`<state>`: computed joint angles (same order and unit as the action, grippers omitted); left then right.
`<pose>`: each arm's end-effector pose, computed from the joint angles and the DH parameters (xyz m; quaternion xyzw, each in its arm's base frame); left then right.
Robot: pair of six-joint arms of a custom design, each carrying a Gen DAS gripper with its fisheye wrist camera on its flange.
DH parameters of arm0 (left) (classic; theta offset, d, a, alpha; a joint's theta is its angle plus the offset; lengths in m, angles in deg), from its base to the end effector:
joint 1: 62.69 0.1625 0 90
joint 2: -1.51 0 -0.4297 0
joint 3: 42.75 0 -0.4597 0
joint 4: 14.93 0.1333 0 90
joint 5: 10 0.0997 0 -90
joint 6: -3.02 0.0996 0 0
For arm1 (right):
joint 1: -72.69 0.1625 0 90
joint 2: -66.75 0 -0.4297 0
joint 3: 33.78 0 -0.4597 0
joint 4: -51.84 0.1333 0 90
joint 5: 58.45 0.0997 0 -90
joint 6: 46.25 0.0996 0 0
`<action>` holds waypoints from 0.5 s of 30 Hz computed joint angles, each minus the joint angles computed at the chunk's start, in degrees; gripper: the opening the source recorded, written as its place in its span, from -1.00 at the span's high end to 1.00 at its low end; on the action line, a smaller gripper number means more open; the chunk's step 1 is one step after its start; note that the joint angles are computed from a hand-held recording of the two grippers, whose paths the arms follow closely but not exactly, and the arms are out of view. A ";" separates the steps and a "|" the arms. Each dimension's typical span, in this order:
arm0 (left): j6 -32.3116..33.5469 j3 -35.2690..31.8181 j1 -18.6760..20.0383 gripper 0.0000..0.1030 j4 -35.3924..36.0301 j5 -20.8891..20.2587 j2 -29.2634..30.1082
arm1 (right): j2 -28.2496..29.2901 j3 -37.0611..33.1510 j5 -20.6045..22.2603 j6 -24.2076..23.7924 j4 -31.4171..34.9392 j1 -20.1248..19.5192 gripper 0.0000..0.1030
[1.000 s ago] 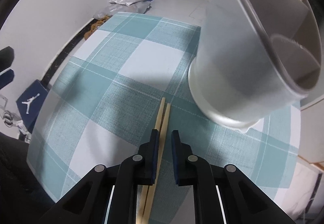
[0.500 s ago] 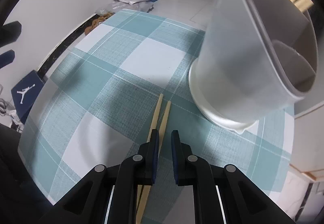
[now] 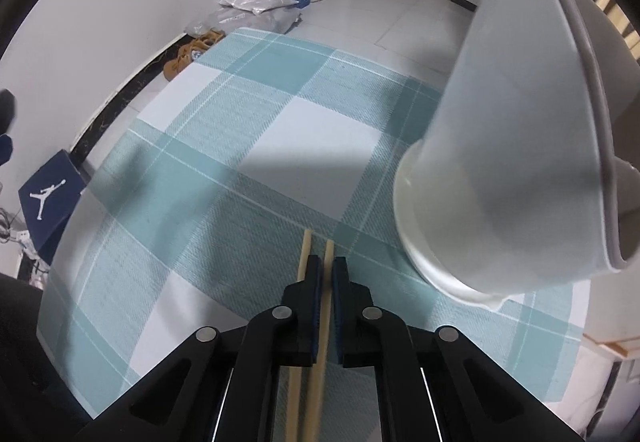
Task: Organize utensils
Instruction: 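Close the right tool on a chopstick on the cloth and lift it, then close the left tool on the last chopstick on the cloth and lift it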
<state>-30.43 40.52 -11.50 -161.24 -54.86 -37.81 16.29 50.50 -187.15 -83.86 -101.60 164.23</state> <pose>-0.3273 -0.7323 0.0684 0.0017 0.9190 -0.3053 0.2496 0.0920 -0.7784 0.2197 0.2258 -0.8878 0.1302 0.3793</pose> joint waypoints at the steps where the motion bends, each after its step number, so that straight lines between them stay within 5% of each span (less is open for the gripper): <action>1: -0.35 -0.34 0.13 -0.56 0.91 0.67 0.28 | -0.22 -0.02 1.12 0.74 0.72 -0.16 0.92; 15: -0.96 -5.90 0.02 -0.56 10.47 -7.82 4.37 | -15.72 10.74 22.13 7.27 -5.54 -3.49 0.92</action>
<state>-31.38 34.62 -11.48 -150.77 -62.68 -33.44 0.57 61.24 -165.02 -76.59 -107.14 160.74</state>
